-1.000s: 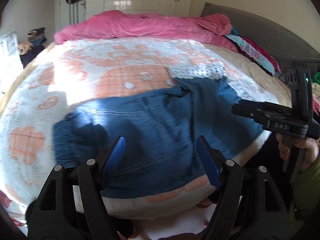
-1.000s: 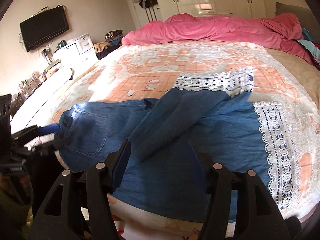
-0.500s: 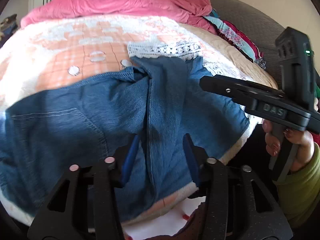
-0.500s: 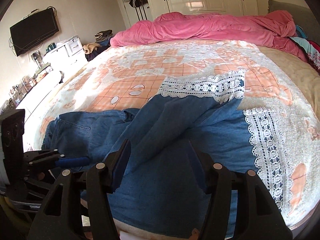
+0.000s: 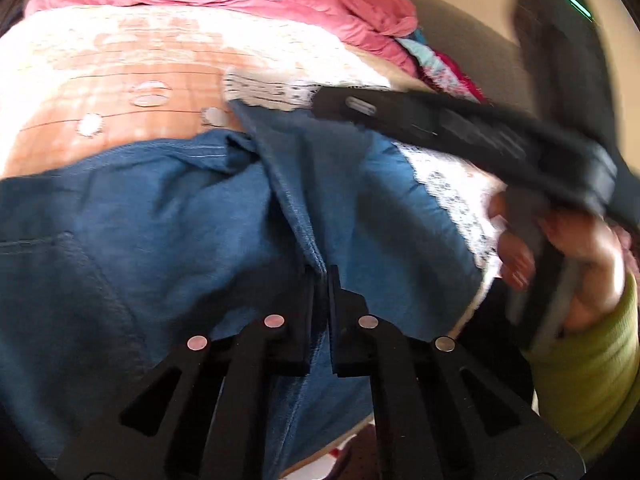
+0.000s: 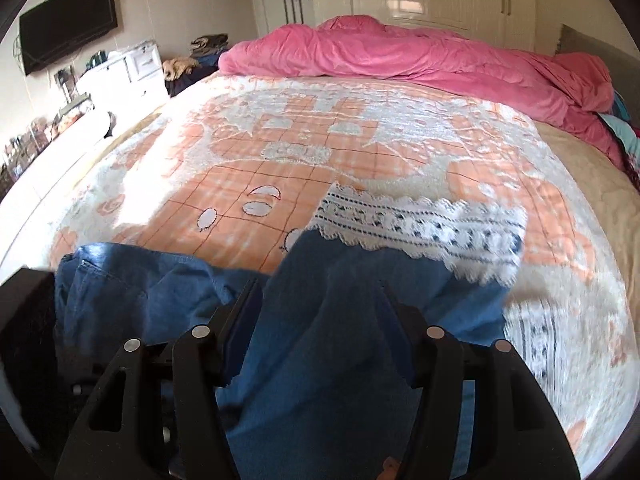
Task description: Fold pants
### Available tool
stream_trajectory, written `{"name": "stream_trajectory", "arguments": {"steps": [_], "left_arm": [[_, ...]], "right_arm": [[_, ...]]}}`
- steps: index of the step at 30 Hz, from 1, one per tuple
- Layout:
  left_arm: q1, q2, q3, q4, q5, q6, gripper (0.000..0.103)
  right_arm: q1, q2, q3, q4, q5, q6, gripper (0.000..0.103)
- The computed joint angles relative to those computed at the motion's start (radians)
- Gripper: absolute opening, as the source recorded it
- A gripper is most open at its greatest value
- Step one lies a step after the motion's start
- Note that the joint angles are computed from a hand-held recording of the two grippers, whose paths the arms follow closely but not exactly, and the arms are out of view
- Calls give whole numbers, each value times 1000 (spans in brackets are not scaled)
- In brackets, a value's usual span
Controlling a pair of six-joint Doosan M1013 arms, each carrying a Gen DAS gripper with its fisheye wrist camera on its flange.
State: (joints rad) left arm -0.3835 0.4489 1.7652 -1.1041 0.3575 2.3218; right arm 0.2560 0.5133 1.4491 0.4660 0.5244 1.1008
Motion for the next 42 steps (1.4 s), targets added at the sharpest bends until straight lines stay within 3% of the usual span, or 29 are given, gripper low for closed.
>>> {"name": "stream_trajectory", "arguments": {"steps": [2,5,9,14,15,16,17,18,19,24,28,30,33,34,38,42], "left_arm": [[-1,-4,11,-108,10,133,1],[-12,-12,22,-148,-22,218,1],[-10,-9,28,-190,-12,255,1],[-23,-16,35,-166,-54,263,1],[-27,-18,36,-159,-62,258,1],[-32,-21,37,-150,-72,246,1],[-32,-22,39,-144,-78,241,1],[-33,-24,41,-136,-89,234,1],[-34,-26,44,-129,-101,229,1],[-39,-30,50,-66,-170,187,1],[-44,-19,47,-35,-200,171,13],[-46,-19,46,-12,-205,151,14],[-45,-20,48,-111,-190,255,12],[-45,-23,52,-178,-182,328,1],[-58,-35,66,-283,-205,496,0],[-50,-37,75,-366,-179,608,0]], "right_arm": [[13,36,-57,-87,24,66,57],[25,83,-131,-165,73,131,57],[46,160,-247,-291,173,242,57],[68,250,-380,-466,292,396,57],[67,265,-400,-472,311,416,52],[65,272,-407,-468,315,411,37],[64,274,-408,-466,310,392,30],[63,272,-403,-468,302,374,13],[60,263,-390,-467,285,360,9],[9,169,-264,-283,147,270,8],[-46,83,-150,-105,50,217,8],[-71,39,-92,-29,7,190,8],[-103,-10,-20,65,-23,146,8],[-116,-27,7,91,-25,140,8],[-157,-85,116,237,-30,74,8],[-194,-135,225,378,-30,17,8]]}}
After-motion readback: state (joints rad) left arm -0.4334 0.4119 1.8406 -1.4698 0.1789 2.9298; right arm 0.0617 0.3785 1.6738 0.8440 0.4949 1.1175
